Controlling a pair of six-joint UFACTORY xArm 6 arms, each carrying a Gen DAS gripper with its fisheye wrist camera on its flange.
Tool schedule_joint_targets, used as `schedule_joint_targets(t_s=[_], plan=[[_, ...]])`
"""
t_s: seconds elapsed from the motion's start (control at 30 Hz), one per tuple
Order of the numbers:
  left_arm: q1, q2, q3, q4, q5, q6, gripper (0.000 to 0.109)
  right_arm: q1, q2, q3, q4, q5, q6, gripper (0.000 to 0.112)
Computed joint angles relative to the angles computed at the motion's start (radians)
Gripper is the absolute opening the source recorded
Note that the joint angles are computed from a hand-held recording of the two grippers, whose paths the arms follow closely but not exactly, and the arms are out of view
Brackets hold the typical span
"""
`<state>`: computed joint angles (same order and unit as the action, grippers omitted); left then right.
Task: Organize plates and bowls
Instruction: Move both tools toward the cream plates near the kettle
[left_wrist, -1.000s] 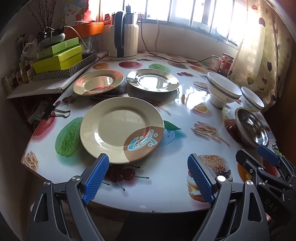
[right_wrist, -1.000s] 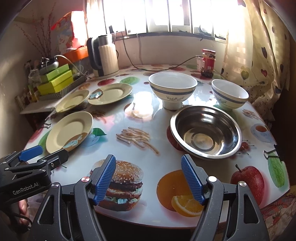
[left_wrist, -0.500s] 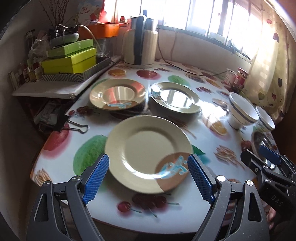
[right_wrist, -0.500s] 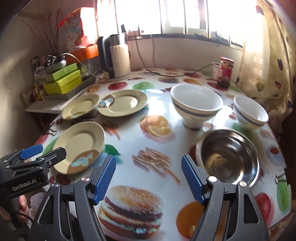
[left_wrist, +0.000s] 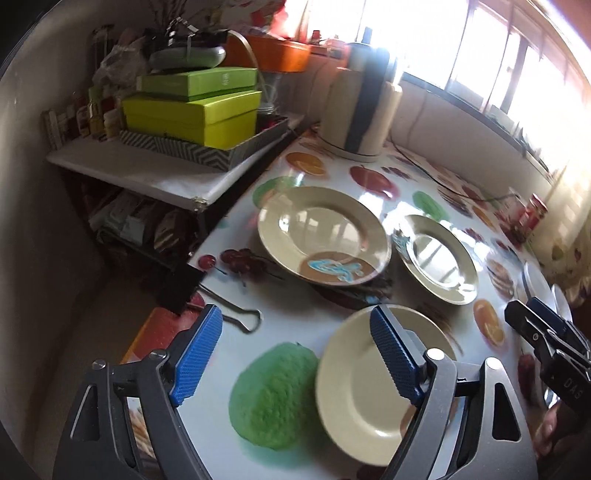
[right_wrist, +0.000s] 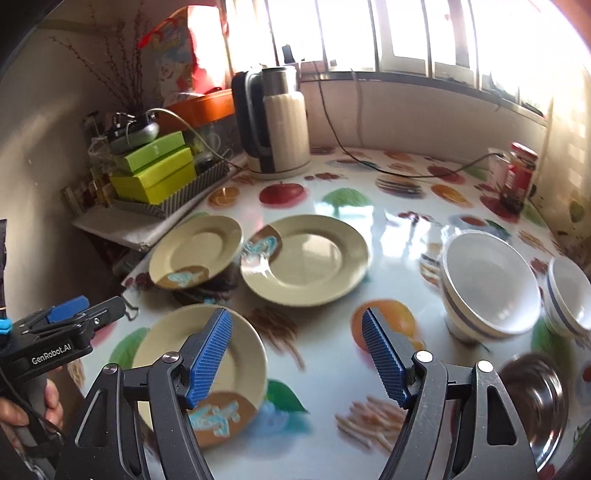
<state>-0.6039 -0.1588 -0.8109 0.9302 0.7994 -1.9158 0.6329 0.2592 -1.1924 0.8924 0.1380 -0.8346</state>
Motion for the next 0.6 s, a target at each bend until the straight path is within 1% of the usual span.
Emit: schedule_joint_targets(t_s=[0.03, 0.07, 0.13, 0.17, 0.23, 0.3, 0.33, 0.4, 0.43, 0.47, 0.5, 0.57, 0.6], plan=[[0.007, -0.005, 0.004, -0.003, 0.008, 0.006, 0.081, 0.001, 0.013, -0.024, 0.012, 0.014, -0.012, 0.074], [0.020, -0.012, 0.011, -0.009, 0.002, 0.012, 0.078, 0.001, 0.039, -0.065, -0.018, 0.038, 0.018, 0.074], [0.062, -0.033, 0.038, -0.008, -0.048, 0.011, 0.077, -0.002, 0.076, -0.120, -0.086, 0.075, 0.082, 0.074], [0.077, -0.038, 0.045, -0.014, -0.058, 0.015, 0.077, -0.001, 0.094, -0.149, -0.087, 0.091, 0.084, 0.074], [0.099, -0.040, 0.047, -0.020, -0.058, 0.030, 0.076, 0.002, 0.132, -0.201, -0.136, 0.102, 0.127, 0.073], [0.127, -0.047, 0.058, -0.033, -0.089, 0.046, 0.071, 0.001, 0.168, -0.257, -0.184, 0.138, 0.171, 0.070], [0.144, -0.050, 0.066, -0.033, -0.114, 0.051, 0.070, 0.001, 0.179, -0.278, -0.186, 0.152, 0.173, 0.069], [0.159, -0.044, 0.062, -0.045, -0.106, 0.074, 0.067, -0.001, 0.224, -0.359, -0.198, 0.213, 0.172, 0.068], [0.168, -0.040, 0.061, -0.043, -0.112, 0.079, 0.066, 0.000, 0.244, -0.391, -0.215, 0.230, 0.183, 0.064], [0.178, -0.037, 0.062, -0.037, -0.124, 0.080, 0.060, 0.000, 0.269, -0.435, -0.216, 0.254, 0.179, 0.063], [0.186, -0.032, 0.058, -0.044, -0.123, 0.092, 0.057, -0.001, 0.289, -0.469, -0.213, 0.277, 0.174, 0.061], [0.203, -0.022, 0.053, -0.035, -0.128, 0.101, 0.056, -0.002, 0.335, -0.543, -0.217, 0.321, 0.172, 0.060], [0.218, -0.018, 0.054, -0.032, -0.150, 0.106, 0.055, -0.003, 0.368, -0.595, -0.222, 0.358, 0.163, 0.060]])
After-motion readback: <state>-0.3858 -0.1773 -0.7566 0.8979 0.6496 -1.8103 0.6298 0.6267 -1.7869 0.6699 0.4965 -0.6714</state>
